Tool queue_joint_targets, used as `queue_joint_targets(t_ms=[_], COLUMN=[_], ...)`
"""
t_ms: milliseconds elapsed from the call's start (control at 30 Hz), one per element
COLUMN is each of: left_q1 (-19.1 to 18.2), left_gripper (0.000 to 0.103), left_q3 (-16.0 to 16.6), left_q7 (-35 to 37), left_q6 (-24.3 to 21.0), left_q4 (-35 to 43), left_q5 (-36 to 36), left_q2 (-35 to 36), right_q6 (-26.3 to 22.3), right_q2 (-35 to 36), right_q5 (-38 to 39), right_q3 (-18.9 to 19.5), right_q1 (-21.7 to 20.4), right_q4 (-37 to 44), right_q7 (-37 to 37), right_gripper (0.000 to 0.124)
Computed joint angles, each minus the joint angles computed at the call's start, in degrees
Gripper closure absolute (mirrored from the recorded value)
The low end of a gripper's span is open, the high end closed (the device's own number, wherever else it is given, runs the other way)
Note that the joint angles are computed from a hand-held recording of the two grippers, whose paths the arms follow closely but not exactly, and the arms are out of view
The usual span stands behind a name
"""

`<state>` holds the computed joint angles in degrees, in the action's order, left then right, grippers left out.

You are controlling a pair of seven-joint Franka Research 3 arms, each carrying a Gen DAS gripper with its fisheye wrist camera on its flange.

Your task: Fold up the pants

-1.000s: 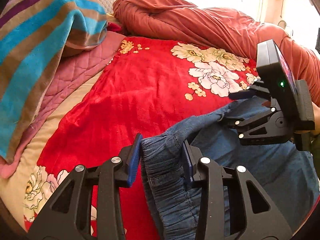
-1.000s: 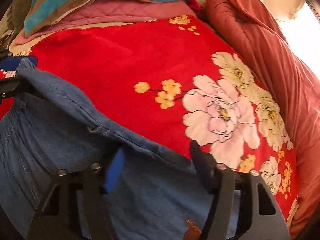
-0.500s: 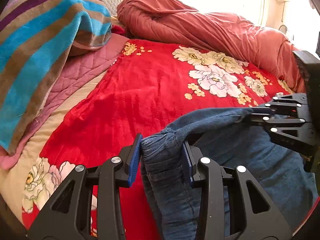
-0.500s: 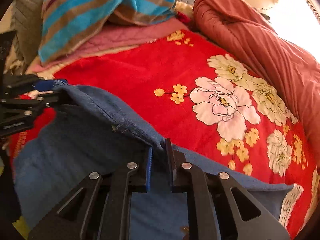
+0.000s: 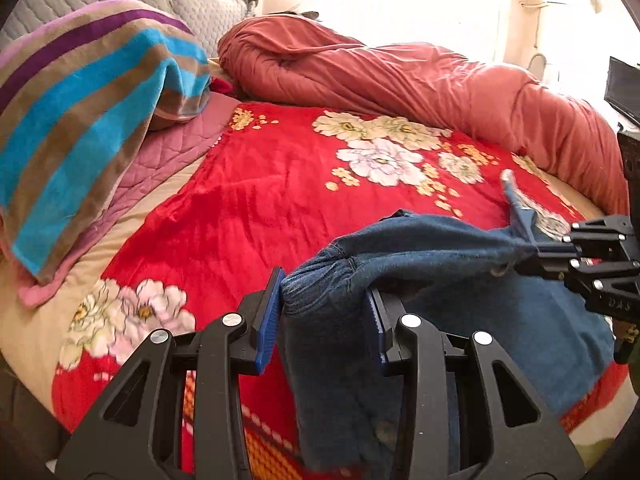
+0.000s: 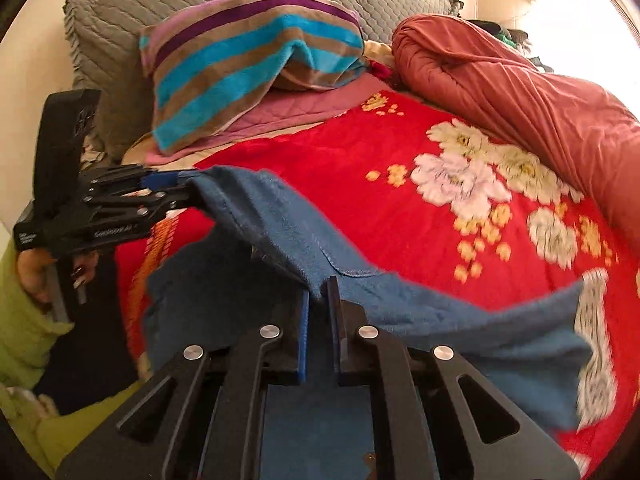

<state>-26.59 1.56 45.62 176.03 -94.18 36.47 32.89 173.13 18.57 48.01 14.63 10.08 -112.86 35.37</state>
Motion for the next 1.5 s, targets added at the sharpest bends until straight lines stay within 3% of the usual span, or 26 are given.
queue_joint_targets(t_ms=[67, 233, 367, 467, 567, 800, 933, 1067, 1167, 1233, 1300, 1433, 1500], left_q1=[-1.0, -1.1, -3.2, -1.4, 2.8, 4.5, 0.4, 1.2, 4.2, 7.8, 8.3, 3.8, 2.8], left_gripper=[0.073, 0.073, 0.073, 0.07, 0.069, 0.058, 0.058, 0.06, 0.06, 0.06, 0.06, 0.062, 0.062], left_q3=[1.2, 1.5, 3.6, 1.4, -3.8, -5.3, 0.3, -0.1, -5.8, -12.0, -15.1, -12.2, -10.7], left_q7=[-1.3, -3.3, -6.4, -6.3, -3.1, -2.9, -11.4, -16.1, -10.0, -1.9, 4.3, 7.4, 6.9], left_q6=[1.1, 2.5, 2.4, 1.6, -1.2, -2.0, -1.1, 2.1, 0.3, -0.8, -4.6, -11.5, -11.3], left_q4=[-2.9, -8.6, -12.1, -13.7, -14.7, -18.2, -21.4, -22.1, -18.1, -14.5, -9.6, -5.3, -6.4], left_q5=[0.9, 1.1, 3.4, 3.5, 0.5, -1.9, 3.3, 6.5, 4.1, -1.0, -4.3, -5.5, -5.5], left_q2=[-1.9, -5.4, -7.6, -8.3, -8.2, -10.0, -13.7, -15.6, -13.7, -10.8, -7.0, -2.7, -2.5], right_q6=[0.5, -1.3, -3.6, -3.7, -3.8, -3.4, -4.1, -4.6, -5.6, -6.2, -7.1, -8.5, -6.7], right_q2=[-2.2, -6.3, -7.2, -6.9, -5.9, -5.3, -5.1, -4.5, -4.4, -4.9, -5.6, -8.6, -9.7], right_q5=[3.6, 12.5, 13.4, 9.2, 7.0, 5.7, 5.9, 5.1, 5.8, 7.3, 8.1, 14.4, 18.6], right_q3=[2.5, 4.0, 1.7, -1.1, -2.1, -1.2, -1.2, -1.3, -1.1, -0.7, -0.9, -1.0, -1.7], right_q1=[-1.3, 0.1, 3.3, 6.7, 7.8, 7.3, 7.0, 7.0, 6.5, 6.0, 6.0, 5.4, 5.9], right_q4=[-2.8, -7.8, -9.5, -10.8, -11.2, -11.6, -11.4, -11.4, -11.0, -11.3, -11.8, -13.3, -13.6], right_q7=[-3.5, -10.4, -9.9, -6.2, -3.7, -1.8, -2.4, -2.1, -2.4, -4.1, -4.9, -9.9, -13.1], right_gripper=[0.117, 0.116, 0.116, 0.116, 0.116, 0.116, 0.115, 0.113, 0.112, 0.108, 0.107, 0.107, 0.105])
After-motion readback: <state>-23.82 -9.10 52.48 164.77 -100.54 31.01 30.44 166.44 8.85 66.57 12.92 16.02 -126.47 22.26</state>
